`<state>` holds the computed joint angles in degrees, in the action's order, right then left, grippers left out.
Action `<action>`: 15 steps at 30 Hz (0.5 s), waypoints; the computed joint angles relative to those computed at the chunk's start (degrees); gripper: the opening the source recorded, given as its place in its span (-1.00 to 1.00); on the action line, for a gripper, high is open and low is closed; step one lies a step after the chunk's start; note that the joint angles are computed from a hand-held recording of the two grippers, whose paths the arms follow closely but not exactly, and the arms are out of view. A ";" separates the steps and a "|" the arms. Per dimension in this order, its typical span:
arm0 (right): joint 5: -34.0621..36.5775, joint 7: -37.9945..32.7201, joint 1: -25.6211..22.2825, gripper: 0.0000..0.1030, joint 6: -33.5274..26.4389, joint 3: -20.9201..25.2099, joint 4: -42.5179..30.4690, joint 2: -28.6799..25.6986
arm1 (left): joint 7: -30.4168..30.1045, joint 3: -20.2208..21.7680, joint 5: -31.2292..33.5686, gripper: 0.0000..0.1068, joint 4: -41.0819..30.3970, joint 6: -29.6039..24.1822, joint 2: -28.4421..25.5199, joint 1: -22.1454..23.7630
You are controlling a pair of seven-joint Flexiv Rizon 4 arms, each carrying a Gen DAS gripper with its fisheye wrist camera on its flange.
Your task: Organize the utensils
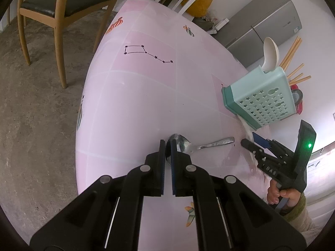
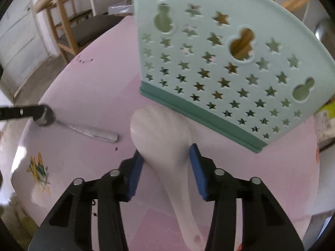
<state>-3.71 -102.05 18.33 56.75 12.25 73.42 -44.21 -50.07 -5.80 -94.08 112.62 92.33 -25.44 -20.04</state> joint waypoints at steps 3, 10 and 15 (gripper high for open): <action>2.63 1.16 -1.57 -0.42 -1.50 0.98 -0.98 0.43 | 0.07 0.03 -0.08 -0.93 0.07 0.00 0.08 -0.03; 2.80 4.22 -1.35 -0.62 1.54 -0.97 -0.31 0.86 | 0.17 0.25 -0.19 -0.93 -0.01 0.12 0.00 -0.28; -0.42 6.56 -0.02 -0.88 4.37 -2.44 1.10 0.85 | 0.93 0.54 -1.08 -0.93 -0.40 1.87 -0.26 -1.34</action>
